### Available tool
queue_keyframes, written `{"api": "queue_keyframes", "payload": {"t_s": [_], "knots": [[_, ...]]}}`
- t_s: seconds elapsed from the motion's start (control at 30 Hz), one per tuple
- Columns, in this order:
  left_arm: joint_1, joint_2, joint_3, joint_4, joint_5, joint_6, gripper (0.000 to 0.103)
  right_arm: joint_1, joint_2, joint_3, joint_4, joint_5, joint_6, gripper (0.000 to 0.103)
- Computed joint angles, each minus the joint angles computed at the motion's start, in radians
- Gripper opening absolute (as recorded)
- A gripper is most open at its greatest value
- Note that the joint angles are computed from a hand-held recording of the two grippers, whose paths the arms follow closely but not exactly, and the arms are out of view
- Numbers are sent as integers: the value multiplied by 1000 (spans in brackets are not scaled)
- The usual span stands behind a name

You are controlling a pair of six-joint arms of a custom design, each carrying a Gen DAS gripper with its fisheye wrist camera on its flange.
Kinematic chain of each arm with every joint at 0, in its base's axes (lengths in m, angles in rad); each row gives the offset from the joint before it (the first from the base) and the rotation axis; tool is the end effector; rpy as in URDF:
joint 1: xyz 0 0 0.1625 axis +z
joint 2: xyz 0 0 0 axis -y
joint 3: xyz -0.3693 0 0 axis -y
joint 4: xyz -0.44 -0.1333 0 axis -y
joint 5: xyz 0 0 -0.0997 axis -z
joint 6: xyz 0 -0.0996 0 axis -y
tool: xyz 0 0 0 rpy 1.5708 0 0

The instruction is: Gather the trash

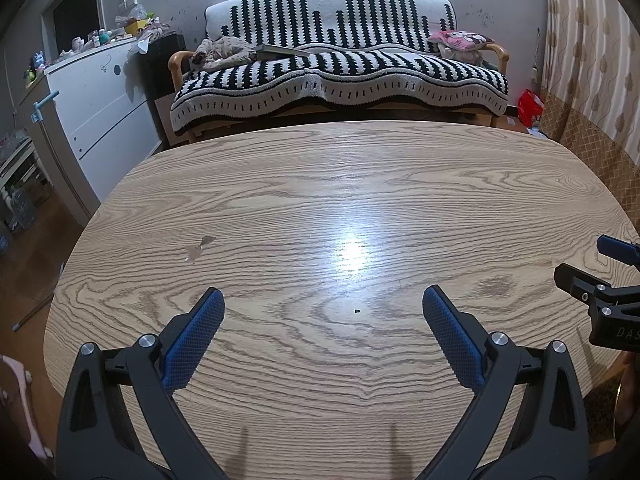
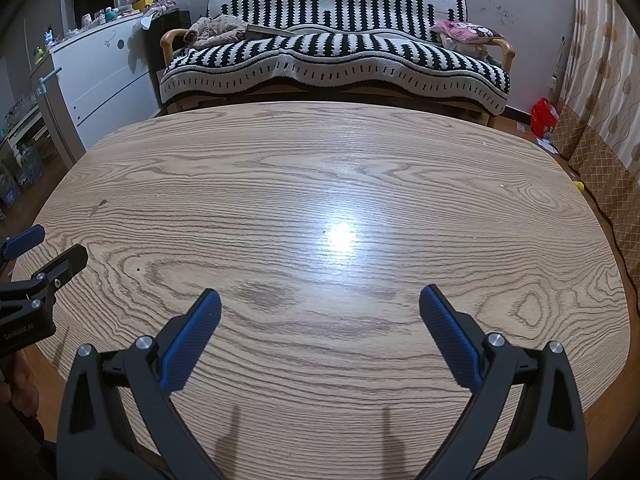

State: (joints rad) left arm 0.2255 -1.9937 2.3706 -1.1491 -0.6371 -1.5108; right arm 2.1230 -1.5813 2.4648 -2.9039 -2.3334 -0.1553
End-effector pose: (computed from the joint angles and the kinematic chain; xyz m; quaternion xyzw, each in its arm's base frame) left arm -0.2298 -0.2716 0.2246 0.1064 0.8344 -0.3611 0.4026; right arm 0.2628 -0.3036 0.1701 0.2356 -0.8775 0.2744 0.3149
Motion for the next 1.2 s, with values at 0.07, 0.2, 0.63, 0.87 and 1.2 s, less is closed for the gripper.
{"api": "queue_keyframes", "payload": {"t_s": [0.07, 0.2, 0.63, 0.87, 1.2], "knots": [[0, 0, 0, 0, 0, 1, 96, 0, 0, 0, 0, 0, 0, 96], [-2, 0, -1, 1, -3, -1, 96, 0, -2, 1, 1, 0, 0, 96], [3, -10, 11, -17, 1, 23, 96, 0, 1, -1, 0, 0, -2, 96], [6, -52, 33, -93, -4, 92, 96, 0, 1, -1, 2, -1, -2, 96], [0, -15, 13, -37, 6, 46, 96, -2, -5, 2, 3, 0, -4, 96]]}}
